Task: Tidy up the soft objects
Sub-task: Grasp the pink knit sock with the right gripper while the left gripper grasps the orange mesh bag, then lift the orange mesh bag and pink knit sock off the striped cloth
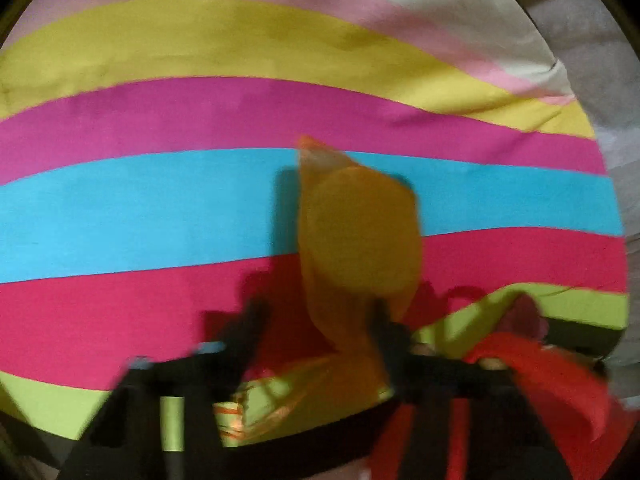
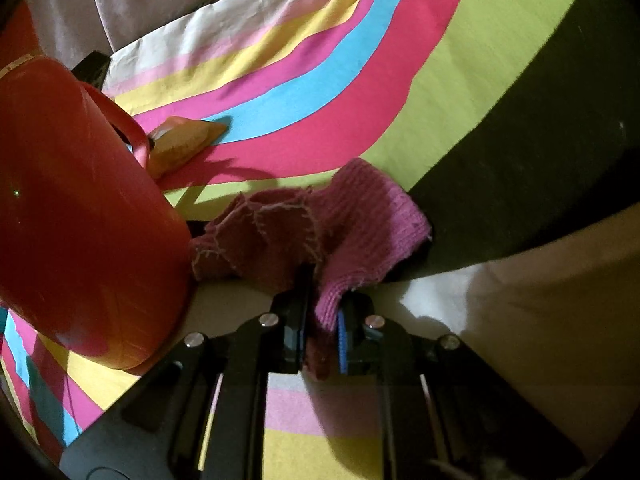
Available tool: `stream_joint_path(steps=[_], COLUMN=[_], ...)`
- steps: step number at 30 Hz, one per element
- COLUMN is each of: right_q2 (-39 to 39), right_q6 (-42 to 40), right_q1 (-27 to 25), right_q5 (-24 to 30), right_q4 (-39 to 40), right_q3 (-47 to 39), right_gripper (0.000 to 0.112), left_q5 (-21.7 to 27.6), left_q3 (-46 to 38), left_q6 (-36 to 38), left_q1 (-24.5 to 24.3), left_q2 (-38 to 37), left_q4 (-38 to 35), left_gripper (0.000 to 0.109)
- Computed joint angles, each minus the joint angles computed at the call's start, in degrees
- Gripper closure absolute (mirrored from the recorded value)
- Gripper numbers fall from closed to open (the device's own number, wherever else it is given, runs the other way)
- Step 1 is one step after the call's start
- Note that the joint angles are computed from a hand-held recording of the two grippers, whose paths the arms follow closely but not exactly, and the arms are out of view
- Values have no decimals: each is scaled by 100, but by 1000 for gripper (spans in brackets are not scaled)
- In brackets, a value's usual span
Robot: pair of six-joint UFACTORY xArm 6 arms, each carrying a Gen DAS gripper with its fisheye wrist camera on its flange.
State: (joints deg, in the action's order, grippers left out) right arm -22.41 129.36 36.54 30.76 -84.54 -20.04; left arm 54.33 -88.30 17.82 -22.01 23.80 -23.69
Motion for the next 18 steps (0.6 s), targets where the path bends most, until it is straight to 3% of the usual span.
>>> stream_joint_path(steps=[1, 2, 6, 8, 13, 16, 18], right_q2=[-21, -87, -209, -195, -225, -238, -248], right_q6=[18, -1, 22, 38, 8, -35, -60], right_q1=[36, 22, 11, 93, 137, 140, 150], right_q5=[34, 27, 19, 106, 162, 178, 188], right_q4=[32, 51, 66, 131, 210, 247, 270], right_q3=[20, 69, 165, 161, 181, 182, 184], right_gripper=[97, 97, 97, 97, 97, 97, 97], left_q5=[-170, -350, -1697, -2109, -2212, -2349, -2006], left_q3=[188, 423, 1902, 2669, 3950, 4646, 4890], left_q6=[85, 175, 491, 854, 1514, 1579, 1597], left_q1=[3, 34, 90, 130, 394, 550, 811], left_q2=[-105, -226, -1136, -1711, -2971, -3842, -4251], left_q4=[31, -43, -594, -1202, -2460, -2517, -2392], left_gripper=[95, 102, 106, 106, 106, 106, 106])
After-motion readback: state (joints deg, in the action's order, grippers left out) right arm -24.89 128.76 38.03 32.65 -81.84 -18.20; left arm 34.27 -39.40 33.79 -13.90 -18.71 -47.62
